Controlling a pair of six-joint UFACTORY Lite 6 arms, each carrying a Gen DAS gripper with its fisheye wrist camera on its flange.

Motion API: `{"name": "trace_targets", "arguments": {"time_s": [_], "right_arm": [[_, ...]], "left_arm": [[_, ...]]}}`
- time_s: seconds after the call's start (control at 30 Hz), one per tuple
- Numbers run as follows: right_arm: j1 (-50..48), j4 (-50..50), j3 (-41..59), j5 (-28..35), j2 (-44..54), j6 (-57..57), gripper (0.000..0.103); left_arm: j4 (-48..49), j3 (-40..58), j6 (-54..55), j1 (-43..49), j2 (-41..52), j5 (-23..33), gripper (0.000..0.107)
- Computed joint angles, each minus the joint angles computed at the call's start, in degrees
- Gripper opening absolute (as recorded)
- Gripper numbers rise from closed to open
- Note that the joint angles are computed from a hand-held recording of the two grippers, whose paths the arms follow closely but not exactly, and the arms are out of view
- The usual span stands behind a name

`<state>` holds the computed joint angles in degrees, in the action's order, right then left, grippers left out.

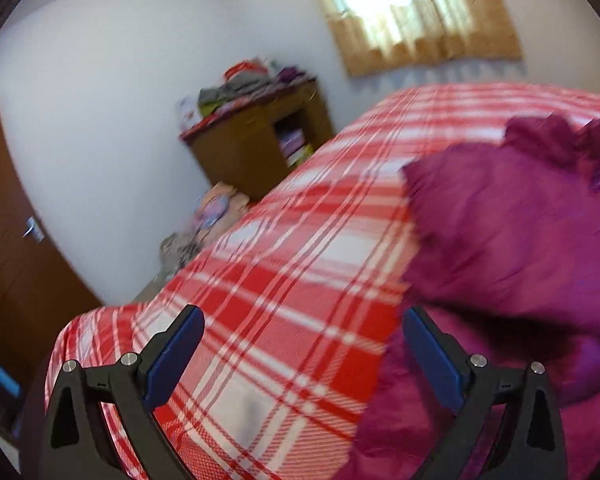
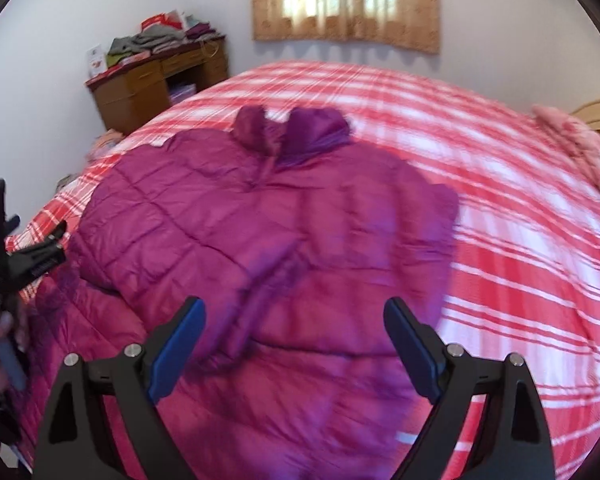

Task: Fold large clothes

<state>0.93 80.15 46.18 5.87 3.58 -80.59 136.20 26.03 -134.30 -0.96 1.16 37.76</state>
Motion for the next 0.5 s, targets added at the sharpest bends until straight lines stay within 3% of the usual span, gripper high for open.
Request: {"name": "trace_targets", "arguments": {"time_s": [0.1,0.13,0.17,0.27,0.43,0.5], "right_arm": [[1.39,-11.31,6.31,4.03,7.81,13.01,0.074],[1.41,-12.93,8.34,6.26,10.43,15.20,0.062],[1.39,-13.20,9.64,7.99,12.17,15.88,0.047],[1.58,-9.39,9.49,7.68,12.56,12.68,0.027],[-1.45,-5.90,8.24,4.54,9.96,10.26,0.022],[-2.62,-10.31,9.18,5.44,11.15,14.52,0.022]], "left_arm": [[-1.00,4.25,1.08,3.05,5.57,-2.41,0.100],[0.28,4.86,-0.24,3.72,6.96,-2.56,0.100],[-0.84,5.16,0.50,3.55,6.86,-3.07,0.100],[1.06,5.26,-0.99,4.82,7.35,-4.14,0.100],[0.79,4.69,-0.57,4.23,7.29,-3.70,0.100],[0.61,5.14,0.05,4.32,7.45,-4.50,0.100]]}}
